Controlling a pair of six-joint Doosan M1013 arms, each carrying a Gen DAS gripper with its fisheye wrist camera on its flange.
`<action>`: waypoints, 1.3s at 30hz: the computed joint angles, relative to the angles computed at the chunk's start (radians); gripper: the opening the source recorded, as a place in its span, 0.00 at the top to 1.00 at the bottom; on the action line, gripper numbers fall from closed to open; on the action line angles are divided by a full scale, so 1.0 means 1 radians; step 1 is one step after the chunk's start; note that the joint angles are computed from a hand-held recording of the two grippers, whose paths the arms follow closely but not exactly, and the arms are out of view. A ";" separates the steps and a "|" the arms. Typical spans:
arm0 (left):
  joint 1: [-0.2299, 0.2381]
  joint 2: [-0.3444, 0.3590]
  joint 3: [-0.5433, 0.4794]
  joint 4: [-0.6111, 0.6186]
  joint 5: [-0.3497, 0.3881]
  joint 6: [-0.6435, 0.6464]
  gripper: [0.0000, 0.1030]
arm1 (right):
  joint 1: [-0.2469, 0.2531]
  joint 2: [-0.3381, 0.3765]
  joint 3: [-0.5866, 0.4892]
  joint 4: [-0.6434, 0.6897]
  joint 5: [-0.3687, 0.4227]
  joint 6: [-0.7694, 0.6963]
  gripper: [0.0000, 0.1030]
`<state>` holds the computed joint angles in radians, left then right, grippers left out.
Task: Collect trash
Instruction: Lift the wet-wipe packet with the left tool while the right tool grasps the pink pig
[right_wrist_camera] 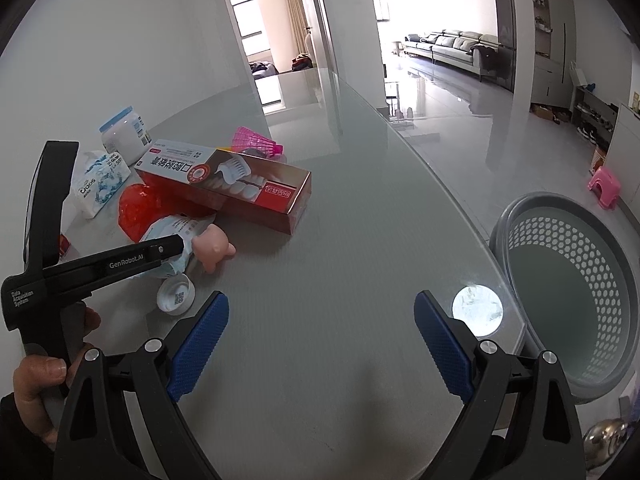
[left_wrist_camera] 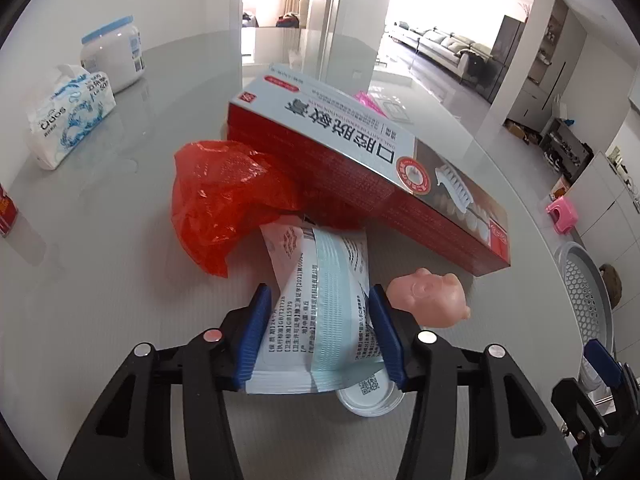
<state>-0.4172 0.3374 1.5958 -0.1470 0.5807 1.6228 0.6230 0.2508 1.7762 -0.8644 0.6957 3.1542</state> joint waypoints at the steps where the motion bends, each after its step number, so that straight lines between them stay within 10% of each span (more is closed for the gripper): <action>1: 0.000 -0.008 0.010 0.004 -0.013 0.001 0.54 | -0.001 0.003 -0.003 0.002 -0.005 -0.007 0.13; 15: 0.050 -0.091 0.108 -0.111 -0.139 0.137 0.59 | -0.013 0.087 -0.108 0.088 -0.027 -0.153 0.13; 17: 0.059 -0.098 0.115 -0.158 -0.141 0.187 0.92 | -0.014 0.102 -0.129 0.092 -0.022 -0.165 0.13; 37: 0.098 -0.089 0.117 -0.239 -0.118 0.235 0.91 | -0.038 0.220 -0.292 0.196 0.087 -0.295 0.14; 39: 0.099 -0.086 0.112 -0.239 -0.108 0.237 0.91 | -0.039 0.221 -0.293 0.197 0.079 -0.305 0.26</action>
<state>-0.3181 0.2517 1.7081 -0.3864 0.4730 1.8594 0.5844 0.4720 1.4837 -0.6679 0.7744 2.8497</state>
